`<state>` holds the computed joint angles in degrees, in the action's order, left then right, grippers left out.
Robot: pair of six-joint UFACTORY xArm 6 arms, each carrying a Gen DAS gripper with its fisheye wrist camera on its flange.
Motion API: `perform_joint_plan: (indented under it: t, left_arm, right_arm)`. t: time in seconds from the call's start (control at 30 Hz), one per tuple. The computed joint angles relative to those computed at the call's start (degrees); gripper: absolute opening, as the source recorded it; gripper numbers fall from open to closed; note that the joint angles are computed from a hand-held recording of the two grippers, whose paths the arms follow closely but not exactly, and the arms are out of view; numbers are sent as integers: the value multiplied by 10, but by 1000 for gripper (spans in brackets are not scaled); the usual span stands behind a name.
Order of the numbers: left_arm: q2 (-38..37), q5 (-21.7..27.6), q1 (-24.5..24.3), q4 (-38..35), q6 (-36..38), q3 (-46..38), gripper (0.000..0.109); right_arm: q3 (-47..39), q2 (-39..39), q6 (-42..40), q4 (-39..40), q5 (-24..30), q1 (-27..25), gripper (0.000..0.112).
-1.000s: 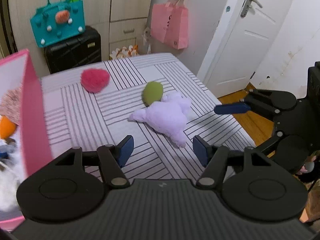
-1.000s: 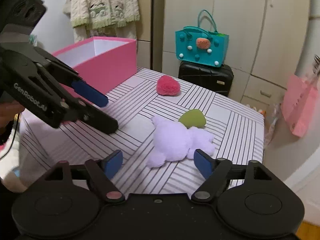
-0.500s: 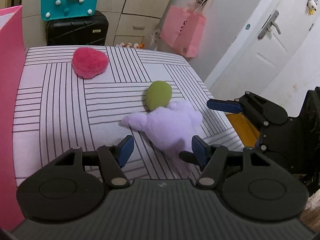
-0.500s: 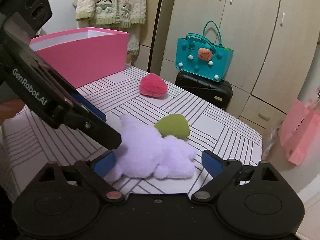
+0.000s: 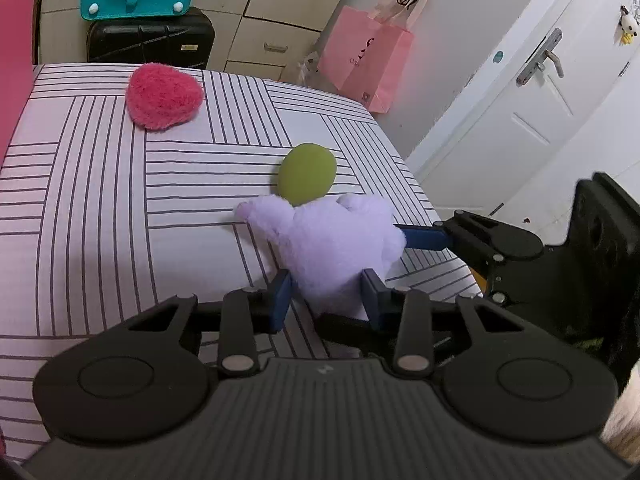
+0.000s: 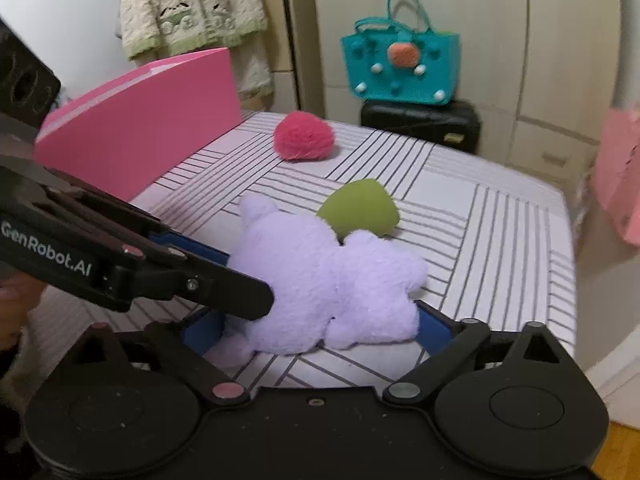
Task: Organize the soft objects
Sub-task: 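Close the left gripper on the purple bunny plush, then lift and carry the purple bunny with the left gripper over the box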
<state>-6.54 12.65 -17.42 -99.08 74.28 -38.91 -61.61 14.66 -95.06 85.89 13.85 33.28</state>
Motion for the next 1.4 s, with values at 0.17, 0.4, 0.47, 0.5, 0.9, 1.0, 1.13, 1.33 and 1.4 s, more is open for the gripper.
perform_joint_plan:
  t: [0.17,0.4,0.47,0.5,0.9,1.0,1.13,1.33,1.4]
  left_arm:
    - [-5,-12,-7,-29,29,1,34]
    - [-30,-7,-9,40,-33,25,34]
    - [-42,3,-5,75,-63,37,34]
    - [-49,8,-4,93,-78,43,34]
    - [-192,-10,-18,337,-299,155,37]
    - [-247,-6,-12,414,-362,191,37]
    - [-320,24,12,453,-383,226,37]
    - [-403,92,68,492,-398,249,38]
    - [-434,118,89,505,-401,257,38]
  right_arm:
    - [4,-9,-97,106,-46,23,89]
    - [25,-31,-74,116,-75,41,88]
    - [38,-40,-18,75,-78,46,88]
    - [45,-45,7,56,-80,48,88]
    - [125,-135,143,-49,-75,79,90]
    - [142,-163,125,-33,-76,94,90]
    - [159,-194,115,-24,-72,106,91]
    - [179,-232,206,-127,-83,135,91]
    - [185,-243,259,-191,-76,140,91]
